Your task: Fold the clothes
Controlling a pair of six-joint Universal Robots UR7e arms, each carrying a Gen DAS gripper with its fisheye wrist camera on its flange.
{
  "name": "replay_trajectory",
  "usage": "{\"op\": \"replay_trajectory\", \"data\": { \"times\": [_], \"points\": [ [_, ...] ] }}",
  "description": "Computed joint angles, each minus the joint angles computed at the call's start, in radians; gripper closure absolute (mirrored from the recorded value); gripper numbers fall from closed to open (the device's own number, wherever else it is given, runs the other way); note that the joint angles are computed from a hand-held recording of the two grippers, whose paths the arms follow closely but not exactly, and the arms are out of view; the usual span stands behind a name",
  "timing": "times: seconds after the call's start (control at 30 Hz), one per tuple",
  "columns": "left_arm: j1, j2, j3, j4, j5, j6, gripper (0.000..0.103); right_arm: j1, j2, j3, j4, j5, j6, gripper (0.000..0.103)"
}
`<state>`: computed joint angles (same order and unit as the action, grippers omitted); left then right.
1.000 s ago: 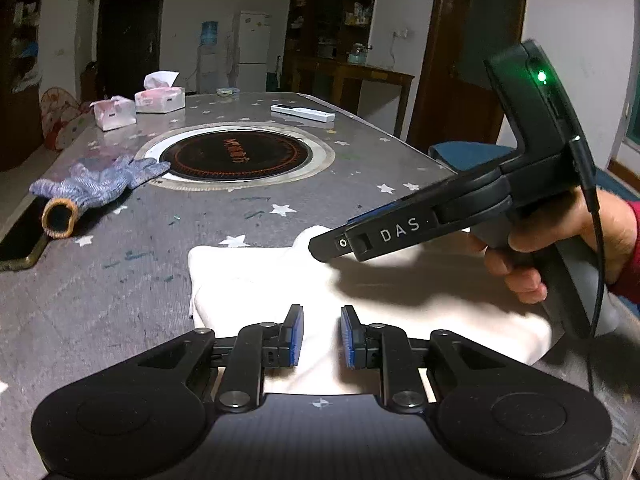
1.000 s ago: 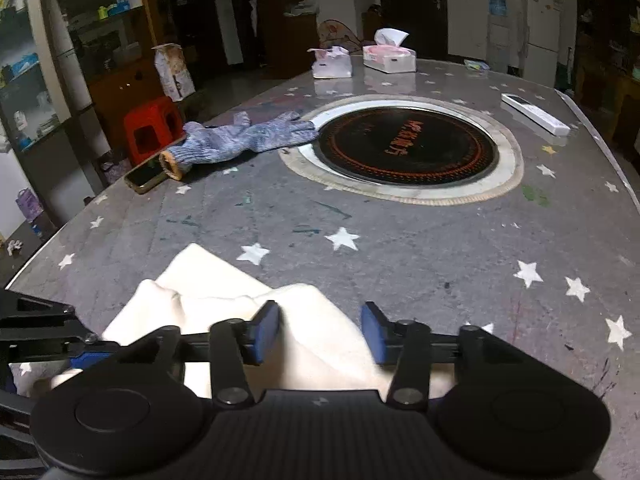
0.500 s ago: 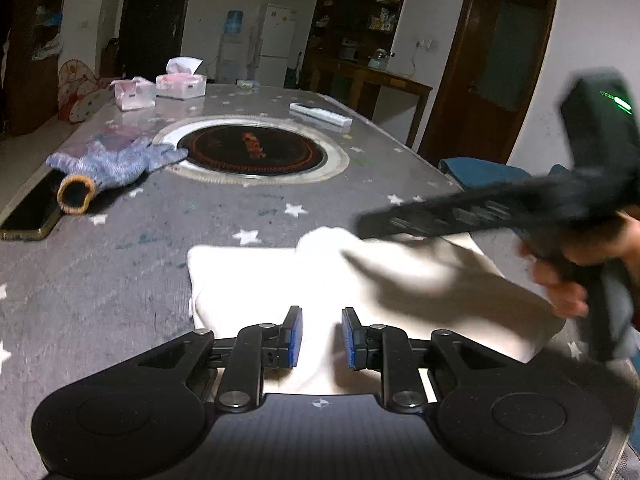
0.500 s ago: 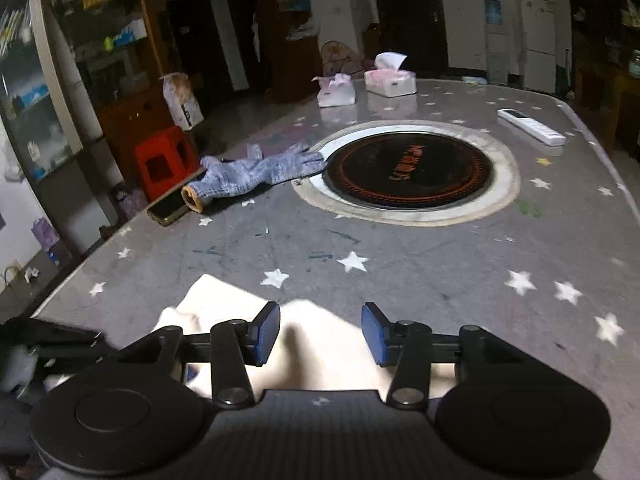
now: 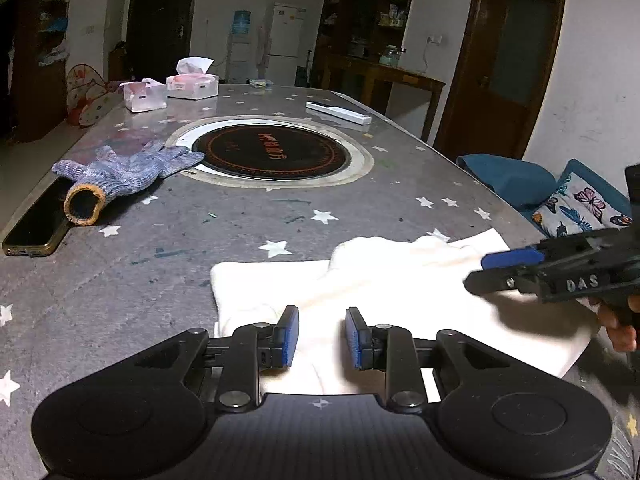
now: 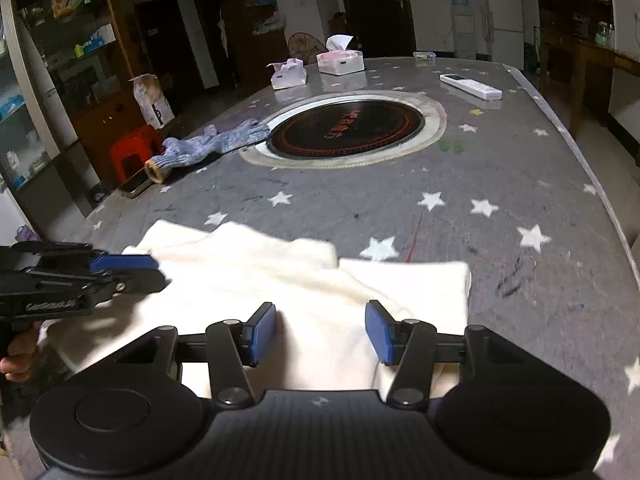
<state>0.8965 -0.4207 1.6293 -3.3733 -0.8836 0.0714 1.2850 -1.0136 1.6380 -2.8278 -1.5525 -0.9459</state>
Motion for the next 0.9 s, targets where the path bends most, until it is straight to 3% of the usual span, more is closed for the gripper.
{"op": "replay_trajectory", "data": {
  "times": [0.2, 0.53, 0.63, 0.7, 0.83, 0.9],
  "points": [
    [-0.008, -0.007, 0.011, -0.009, 0.013, 0.0, 0.074, -0.003, -0.005, -0.047, 0.068, 0.031, 0.052, 0.054],
    [-0.072, -0.054, 0.139, -0.096, 0.003, 0.039, 0.073, -0.012, -0.141, 0.125, -0.068, -0.01, -0.182, 0.054],
    [-0.084, -0.054, 0.164, -0.093, 0.02, 0.054, 0.073, -0.023, -0.177, 0.192, -0.124, -0.003, -0.251, 0.054],
    [-0.087, -0.047, 0.17, -0.081, 0.049, 0.055, 0.073, -0.03, -0.171, 0.222, -0.174, -0.041, -0.286, 0.055],
    [-0.084, -0.044, 0.175, -0.079, 0.08, 0.049, 0.069, -0.063, -0.169, 0.268, -0.254, -0.017, -0.337, 0.055],
    [-0.083, -0.046, 0.176, -0.075, 0.081, 0.039, 0.069, -0.062, -0.188, 0.257, -0.207, -0.014, -0.304, 0.055]
  ]
}}
